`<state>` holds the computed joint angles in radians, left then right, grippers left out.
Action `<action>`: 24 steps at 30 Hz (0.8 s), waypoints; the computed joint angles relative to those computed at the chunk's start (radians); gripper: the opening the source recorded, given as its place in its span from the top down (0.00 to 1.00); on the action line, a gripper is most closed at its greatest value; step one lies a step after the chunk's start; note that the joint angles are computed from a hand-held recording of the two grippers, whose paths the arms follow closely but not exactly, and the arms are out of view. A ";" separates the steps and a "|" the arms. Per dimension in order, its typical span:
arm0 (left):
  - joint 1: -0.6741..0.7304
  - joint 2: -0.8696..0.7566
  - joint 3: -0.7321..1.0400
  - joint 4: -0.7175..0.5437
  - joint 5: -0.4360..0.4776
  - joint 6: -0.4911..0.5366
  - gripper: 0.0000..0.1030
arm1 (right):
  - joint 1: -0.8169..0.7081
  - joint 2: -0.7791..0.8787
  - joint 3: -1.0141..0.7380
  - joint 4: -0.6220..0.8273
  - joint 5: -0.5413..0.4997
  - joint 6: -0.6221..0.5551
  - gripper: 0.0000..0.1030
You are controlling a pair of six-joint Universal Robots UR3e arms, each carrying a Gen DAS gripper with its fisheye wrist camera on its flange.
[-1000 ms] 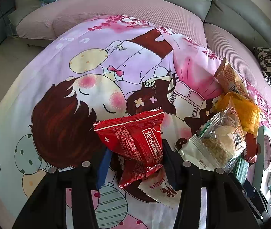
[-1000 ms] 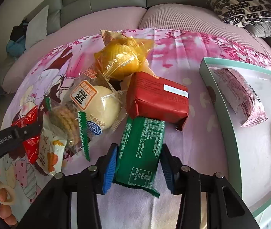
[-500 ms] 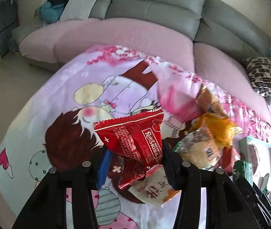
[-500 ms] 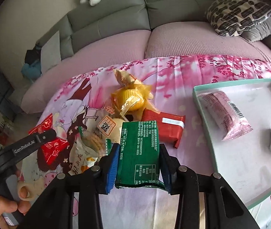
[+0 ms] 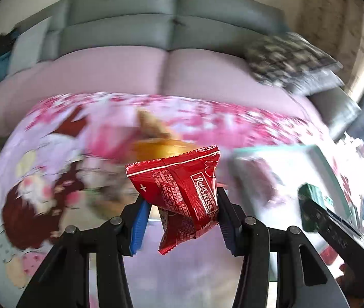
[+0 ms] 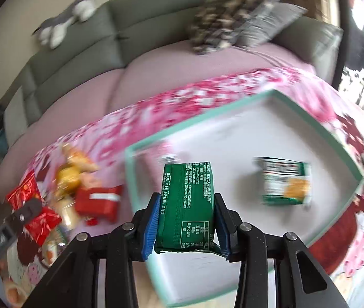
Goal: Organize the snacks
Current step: 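Carry both items over the tray and open both tools to release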
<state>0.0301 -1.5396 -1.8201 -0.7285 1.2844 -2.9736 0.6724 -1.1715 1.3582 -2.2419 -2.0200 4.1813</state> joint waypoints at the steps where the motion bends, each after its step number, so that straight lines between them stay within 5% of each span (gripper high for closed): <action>1: -0.029 -0.010 0.009 0.002 0.002 -0.002 0.50 | -0.013 -0.037 0.054 -0.006 -0.004 0.014 0.59; 13: -0.345 -0.178 0.094 0.065 0.058 -0.027 0.50 | -0.116 -0.267 0.388 -0.079 0.039 0.042 0.59; 24: -0.400 -0.258 0.135 0.094 0.108 -0.047 0.50 | -0.135 -0.283 0.430 -0.102 0.040 0.039 0.59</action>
<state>-0.3698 -1.7974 -1.6851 -0.6342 1.3922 -3.0204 0.5374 -1.4543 1.7878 -2.3439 -1.9795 4.2200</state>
